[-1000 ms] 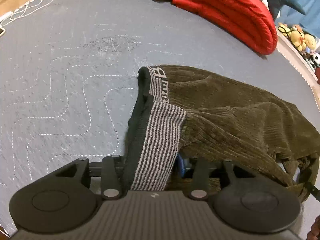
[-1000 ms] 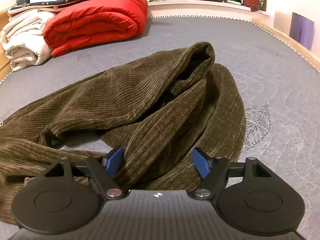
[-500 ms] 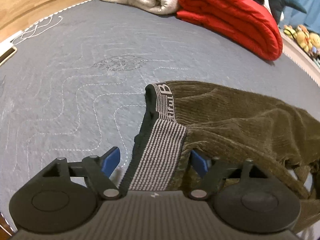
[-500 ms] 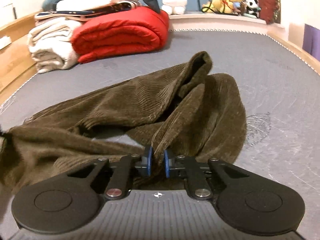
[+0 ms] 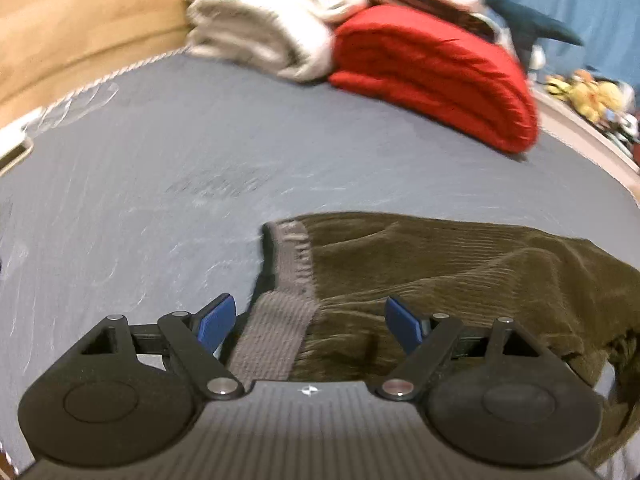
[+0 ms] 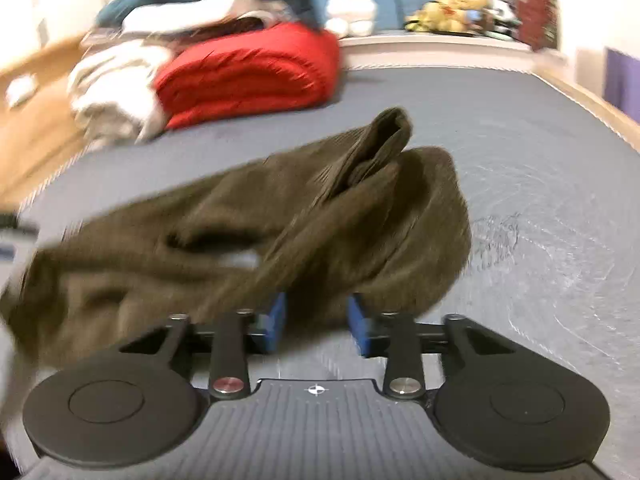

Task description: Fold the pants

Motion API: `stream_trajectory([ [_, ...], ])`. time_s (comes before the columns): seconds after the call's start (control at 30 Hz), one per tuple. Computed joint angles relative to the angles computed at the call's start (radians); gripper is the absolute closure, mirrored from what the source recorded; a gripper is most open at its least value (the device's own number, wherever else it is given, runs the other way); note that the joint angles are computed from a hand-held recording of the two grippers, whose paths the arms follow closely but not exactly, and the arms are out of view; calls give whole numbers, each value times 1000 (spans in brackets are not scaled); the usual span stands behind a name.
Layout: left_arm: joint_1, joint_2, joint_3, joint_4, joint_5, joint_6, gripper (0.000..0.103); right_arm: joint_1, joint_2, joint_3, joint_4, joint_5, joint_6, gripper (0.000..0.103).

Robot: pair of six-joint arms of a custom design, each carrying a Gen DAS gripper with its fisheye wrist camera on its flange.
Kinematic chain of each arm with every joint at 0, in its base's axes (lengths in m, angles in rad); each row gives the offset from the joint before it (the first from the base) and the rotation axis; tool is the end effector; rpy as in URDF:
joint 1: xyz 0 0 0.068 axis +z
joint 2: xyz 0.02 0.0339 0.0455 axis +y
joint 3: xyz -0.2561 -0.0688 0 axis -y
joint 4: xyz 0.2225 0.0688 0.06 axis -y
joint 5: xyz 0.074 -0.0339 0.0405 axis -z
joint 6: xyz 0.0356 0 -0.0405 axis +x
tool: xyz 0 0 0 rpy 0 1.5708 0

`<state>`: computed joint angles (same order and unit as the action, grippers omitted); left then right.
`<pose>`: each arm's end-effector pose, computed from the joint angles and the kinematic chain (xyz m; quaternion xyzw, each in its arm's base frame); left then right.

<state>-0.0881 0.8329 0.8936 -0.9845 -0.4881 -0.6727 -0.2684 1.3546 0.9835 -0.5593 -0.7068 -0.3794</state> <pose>0.1307 0.0052 0.2922 -0.3387 0.8589 0.0982 0.3715 0.2516 -0.0452 0.2578 -0.1582 0.8831 0.2174 0.3845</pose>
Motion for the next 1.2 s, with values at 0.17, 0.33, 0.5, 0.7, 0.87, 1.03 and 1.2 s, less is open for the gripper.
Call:
stream_trajectory([
  [0.17,-218,-30,-20,79,-54,58,37,118,167,94,153,76,298,42],
  [0.33,-380,-12,-51,163,49,167,81,213,284,162,214,175,444,41],
  [0.5,-528,83,-68,196,8,178,80,236,325,186,210,238,448,81],
  [0.7,-505,82,-101,258,43,184,80,138,200,136,133,173,311,95],
  [0.87,-479,51,-92,240,87,191,80,-41,99,145,-143,39,-32,103],
  [1.03,-506,75,-71,217,76,174,79,-264,58,173,-537,-2,-585,103],
  [1.2,-557,106,-56,226,41,141,72,-283,47,161,-489,-42,-506,100],
])
